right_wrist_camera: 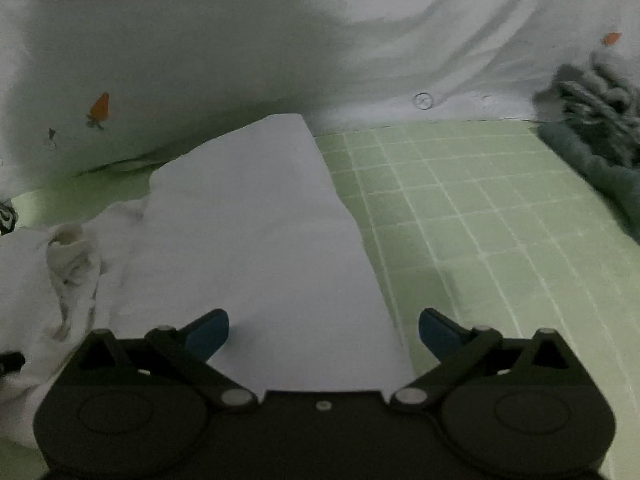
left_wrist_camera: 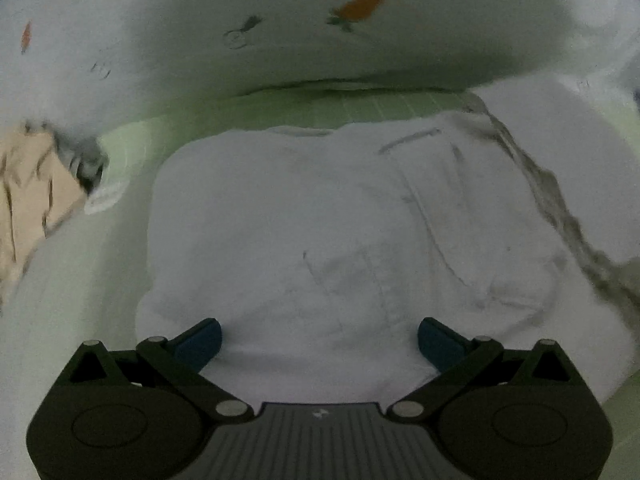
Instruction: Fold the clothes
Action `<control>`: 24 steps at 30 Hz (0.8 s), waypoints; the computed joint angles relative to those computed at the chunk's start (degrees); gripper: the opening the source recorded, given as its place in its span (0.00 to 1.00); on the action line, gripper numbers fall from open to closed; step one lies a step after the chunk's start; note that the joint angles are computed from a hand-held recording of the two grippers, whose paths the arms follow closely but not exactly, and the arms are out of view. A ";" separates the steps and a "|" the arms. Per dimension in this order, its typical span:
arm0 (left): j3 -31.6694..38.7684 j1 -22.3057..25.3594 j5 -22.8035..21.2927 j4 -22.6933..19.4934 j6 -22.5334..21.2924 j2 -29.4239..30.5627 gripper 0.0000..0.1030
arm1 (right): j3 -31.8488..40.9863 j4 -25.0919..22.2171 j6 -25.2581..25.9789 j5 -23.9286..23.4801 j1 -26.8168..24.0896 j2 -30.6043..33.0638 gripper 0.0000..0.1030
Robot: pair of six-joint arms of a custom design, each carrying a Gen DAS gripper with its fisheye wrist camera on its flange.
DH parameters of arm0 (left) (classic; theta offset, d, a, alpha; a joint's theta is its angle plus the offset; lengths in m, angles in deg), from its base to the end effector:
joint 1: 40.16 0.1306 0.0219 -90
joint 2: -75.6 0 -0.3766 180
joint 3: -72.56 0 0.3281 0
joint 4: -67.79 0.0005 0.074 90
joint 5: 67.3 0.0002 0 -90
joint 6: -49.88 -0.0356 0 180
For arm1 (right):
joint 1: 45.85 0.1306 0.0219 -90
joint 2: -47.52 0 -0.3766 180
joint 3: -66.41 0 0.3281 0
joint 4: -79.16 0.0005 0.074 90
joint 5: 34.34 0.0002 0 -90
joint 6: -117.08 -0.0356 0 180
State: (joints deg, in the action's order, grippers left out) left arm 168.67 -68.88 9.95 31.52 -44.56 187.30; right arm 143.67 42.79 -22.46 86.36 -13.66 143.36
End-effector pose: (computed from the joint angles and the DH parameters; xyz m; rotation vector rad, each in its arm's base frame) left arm 0.4808 -0.2550 0.3067 0.6073 2.3706 0.0893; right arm 0.3748 0.2139 0.3149 0.5541 2.2855 -0.0023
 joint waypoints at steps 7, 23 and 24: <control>5.15 -0.38 -2.32 -4.64 6.86 3.49 1.00 | -0.80 6.11 3.03 -6.25 -4.01 1.38 0.93; 14.74 0.90 2.48 -17.90 10.04 7.38 1.00 | -7.57 26.69 -14.77 -13.57 -3.06 -6.13 0.13; 15.94 0.91 2.53 -19.41 9.67 7.82 1.00 | -6.07 26.27 -14.41 -12.50 -1.81 -5.72 0.12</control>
State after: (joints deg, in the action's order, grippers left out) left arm 184.61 -67.97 12.49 12.11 -34.89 195.13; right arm 137.60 69.06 -36.87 73.86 -15.48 137.64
